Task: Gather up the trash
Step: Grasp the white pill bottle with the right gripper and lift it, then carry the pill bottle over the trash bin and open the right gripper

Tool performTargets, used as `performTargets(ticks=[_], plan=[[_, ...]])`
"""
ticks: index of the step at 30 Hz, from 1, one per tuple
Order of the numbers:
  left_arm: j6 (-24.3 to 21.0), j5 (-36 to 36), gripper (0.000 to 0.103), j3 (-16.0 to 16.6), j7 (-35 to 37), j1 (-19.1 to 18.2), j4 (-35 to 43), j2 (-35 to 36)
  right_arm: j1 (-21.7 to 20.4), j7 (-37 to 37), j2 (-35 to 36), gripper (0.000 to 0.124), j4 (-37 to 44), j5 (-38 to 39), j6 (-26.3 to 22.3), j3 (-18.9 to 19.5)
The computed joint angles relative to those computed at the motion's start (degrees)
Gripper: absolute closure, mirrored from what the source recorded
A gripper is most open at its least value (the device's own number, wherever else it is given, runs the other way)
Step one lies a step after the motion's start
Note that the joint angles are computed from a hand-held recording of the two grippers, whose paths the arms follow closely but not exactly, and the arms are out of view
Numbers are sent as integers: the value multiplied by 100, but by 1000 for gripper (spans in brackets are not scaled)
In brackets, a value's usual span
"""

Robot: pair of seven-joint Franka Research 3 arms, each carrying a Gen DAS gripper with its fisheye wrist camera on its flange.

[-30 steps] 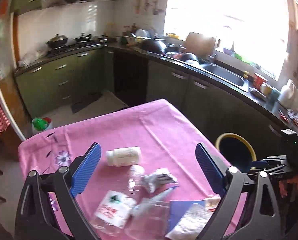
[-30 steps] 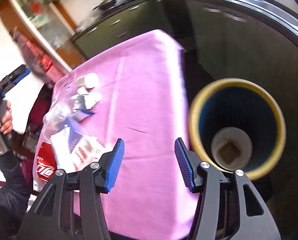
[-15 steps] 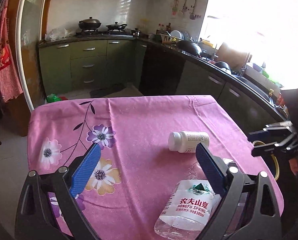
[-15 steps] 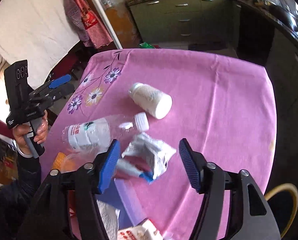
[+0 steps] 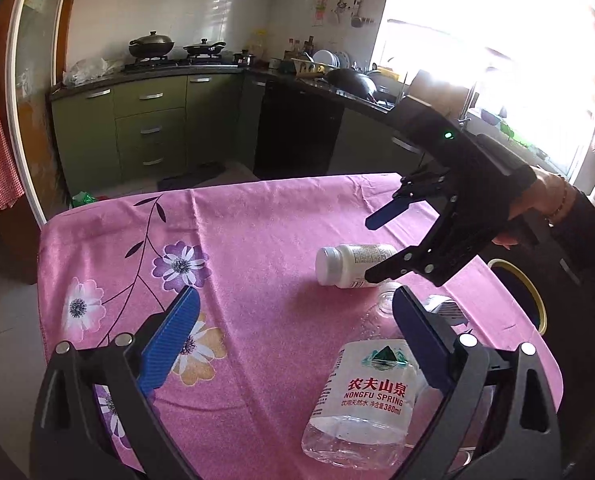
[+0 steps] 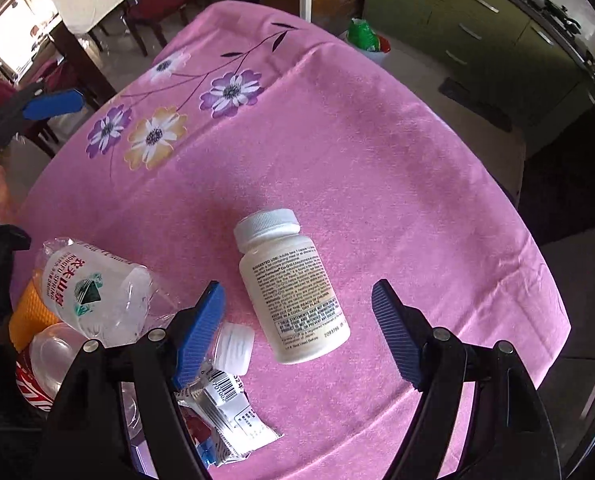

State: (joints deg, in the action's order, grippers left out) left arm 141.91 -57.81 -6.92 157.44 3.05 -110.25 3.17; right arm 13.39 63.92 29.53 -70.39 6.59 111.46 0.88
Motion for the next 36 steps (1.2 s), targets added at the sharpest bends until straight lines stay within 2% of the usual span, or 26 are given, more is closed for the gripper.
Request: performTargets(ticks=[5,10,13,15,18,26,29,32,36], plan=[[-28,25,10,-9,38,-15,-29,-15,148,21,560,49,691,-309,-370,-63],[27,41,10,-20,112,-50,-86,-49,212,24,771,53,870,-397,-509,-81],[-19,-12,10,-7,171,-59,-113,-86,213,54,762,57,789,-363,-446,-72],[-4,-17,10,0,180,-75,-124,-97,142,64,743,71,753,-195,-458,-16],[-16,-11,10,10,176,-87,-123,-92,152,168,628,72,522,-180,-204,-46],[-19,-71,10,13,235,-92,-127,-91,-67,577,-84,73,-499,161,611,-70],[-23,-110,10,19,277,-94,-158,-113,-242,747,-550,73,-1079,443,977,-61],[-11,-129,9,21,308,-106,-182,-126,-361,925,-1246,73,-1971,718,1434,-61],[-25,-162,9,26,377,-118,-214,-153,-603,1114,-2558,73,-3438,1158,1923,-162]])
